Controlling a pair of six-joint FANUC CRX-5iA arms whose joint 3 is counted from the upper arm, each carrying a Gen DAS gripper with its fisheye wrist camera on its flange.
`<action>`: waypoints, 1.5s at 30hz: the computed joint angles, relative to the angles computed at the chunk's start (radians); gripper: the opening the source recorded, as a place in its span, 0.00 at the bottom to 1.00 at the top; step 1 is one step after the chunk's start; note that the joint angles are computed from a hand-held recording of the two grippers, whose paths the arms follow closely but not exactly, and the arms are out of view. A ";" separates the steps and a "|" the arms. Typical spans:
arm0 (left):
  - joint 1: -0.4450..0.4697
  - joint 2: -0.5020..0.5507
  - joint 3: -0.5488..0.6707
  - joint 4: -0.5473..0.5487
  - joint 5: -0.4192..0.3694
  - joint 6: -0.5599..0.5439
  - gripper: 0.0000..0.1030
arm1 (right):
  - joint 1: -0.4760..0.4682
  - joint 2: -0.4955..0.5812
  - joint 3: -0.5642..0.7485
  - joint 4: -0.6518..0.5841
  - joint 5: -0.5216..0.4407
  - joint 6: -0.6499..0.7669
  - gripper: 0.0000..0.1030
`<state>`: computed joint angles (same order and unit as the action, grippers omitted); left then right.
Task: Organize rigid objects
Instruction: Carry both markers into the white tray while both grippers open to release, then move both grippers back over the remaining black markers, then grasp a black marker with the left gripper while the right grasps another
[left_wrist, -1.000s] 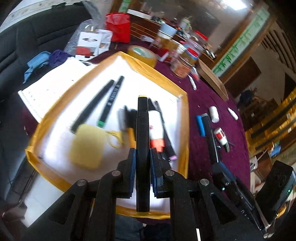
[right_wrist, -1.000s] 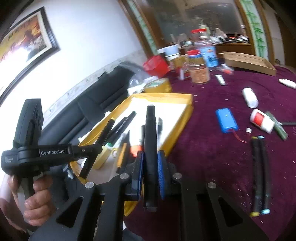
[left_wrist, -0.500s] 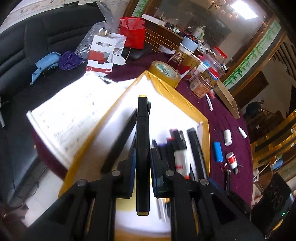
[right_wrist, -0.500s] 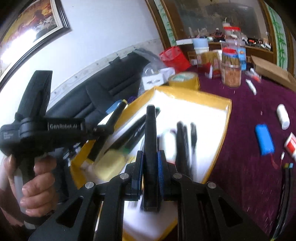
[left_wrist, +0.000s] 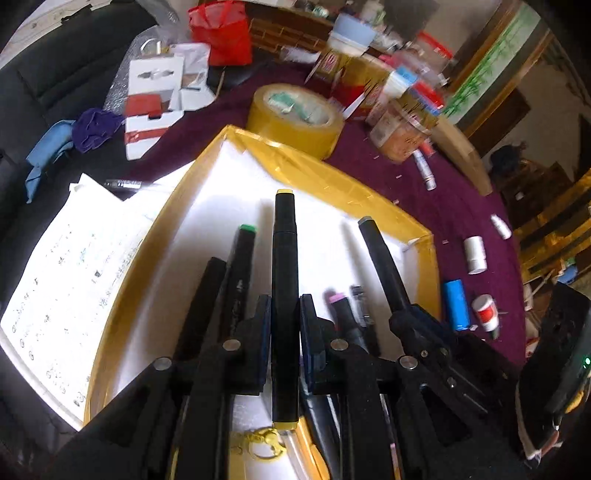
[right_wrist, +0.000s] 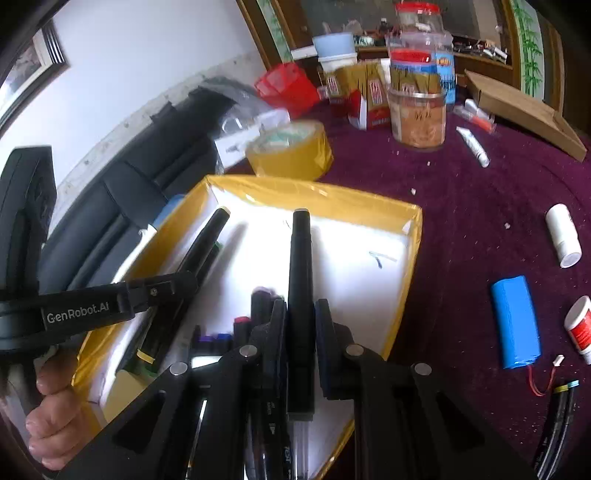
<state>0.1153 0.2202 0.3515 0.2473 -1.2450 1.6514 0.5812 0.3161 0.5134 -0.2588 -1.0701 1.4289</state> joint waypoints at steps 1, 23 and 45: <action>-0.008 0.012 0.019 -0.020 -0.017 0.000 0.12 | 0.002 0.007 0.004 0.006 -0.004 -0.001 0.13; -0.162 -0.313 -0.283 -0.063 0.158 0.114 0.54 | -0.160 -0.436 -0.442 -0.311 0.166 0.303 0.37; -0.408 -0.229 -0.197 -0.157 0.066 0.174 0.54 | -0.255 -0.359 -0.496 0.069 0.105 -0.022 0.23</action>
<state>-0.2926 -0.0091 0.1543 0.0905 -1.1788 1.8252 0.3267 -0.0428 0.0173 -0.1898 -0.9653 1.4065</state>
